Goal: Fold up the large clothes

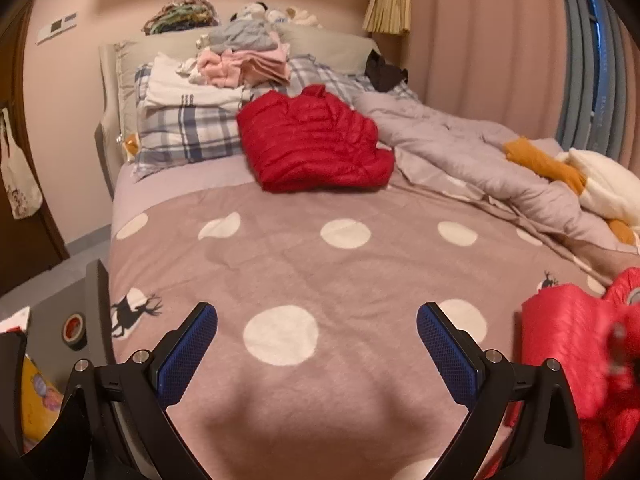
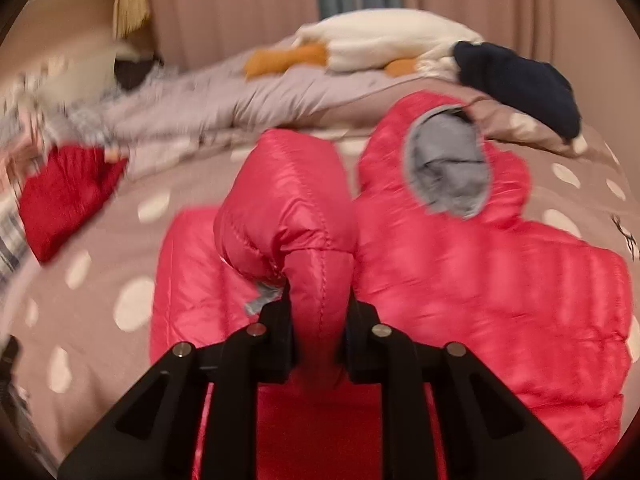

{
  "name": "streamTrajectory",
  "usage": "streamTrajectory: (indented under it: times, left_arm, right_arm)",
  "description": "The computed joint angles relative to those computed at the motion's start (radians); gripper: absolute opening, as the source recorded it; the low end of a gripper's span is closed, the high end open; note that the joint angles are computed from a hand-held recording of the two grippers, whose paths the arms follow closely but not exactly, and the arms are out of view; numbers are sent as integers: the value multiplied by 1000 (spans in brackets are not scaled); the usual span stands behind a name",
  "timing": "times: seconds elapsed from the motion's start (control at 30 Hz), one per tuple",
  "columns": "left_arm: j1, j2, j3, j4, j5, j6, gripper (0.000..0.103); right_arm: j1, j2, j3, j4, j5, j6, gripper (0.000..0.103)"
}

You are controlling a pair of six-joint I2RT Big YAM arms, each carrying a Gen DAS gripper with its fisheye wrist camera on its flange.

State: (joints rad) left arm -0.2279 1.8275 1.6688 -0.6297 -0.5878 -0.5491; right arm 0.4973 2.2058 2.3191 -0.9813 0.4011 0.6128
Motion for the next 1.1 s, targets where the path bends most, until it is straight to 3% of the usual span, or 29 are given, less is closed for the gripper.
streamTrajectory:
  times: [0.1, 0.17, 0.27, 0.3, 0.4, 0.47, 0.53, 0.6, 0.67, 0.7, 0.77, 0.9, 0.97, 1.03, 1.1]
  left_arm:
    - [-11, 21, 28, -23, 47, 11, 99]
    - [-20, 37, 53, -54, 77, 15, 99]
    - [-43, 45, 55, -41, 75, 50, 99]
    - [-52, 49, 57, -38, 57, 67, 99]
    - [-79, 62, 64, -2, -3, 145, 99]
    - [-91, 70, 71, 17, -21, 179, 99]
    - [-101, 66, 61, 56, -26, 219, 99]
    - [-110, 58, 55, 75, -27, 256, 99]
    - [-119, 21, 8, 163, -31, 287, 99]
    - [-120, 2, -12, 195, -18, 293, 99]
    - [-117, -29, -37, 230, 43, 293, 99]
    - [-108, -49, -38, 242, 198, 263, 99]
    - [-123, -32, -23, 245, 179, 272, 99]
    - [-139, 3, 20, 202, 155, 300, 97]
    - [-143, 42, 61, 161, 188, 305, 87]
  right_arm:
    - [-29, -170, -239, 124, 37, 23, 18]
    - [-63, -288, -411, 213, 3, 84, 20]
    - [-116, -403, -597, 284, -53, 176, 38]
    - [-118, -430, -648, 280, -19, 214, 46]
    - [-137, -448, -726, 212, 86, 298, 50]
    - [-168, -446, -751, 178, 16, 340, 49]
    - [-178, -469, -782, 219, -11, 334, 48]
    - [-162, -485, -780, 230, 42, 315, 53]
    - [-130, -489, -755, 212, 162, 277, 63]
    - [-119, -496, -755, 225, 208, 255, 74]
    - [-115, -519, -775, 299, 222, 177, 78]
    - [-98, -565, -813, 401, 212, 63, 80]
    - [-90, -560, -806, 404, 206, 55, 80]
    - [-95, -535, -784, 404, 187, 58, 80]
    - [-103, -497, -745, 353, 149, 83, 80]
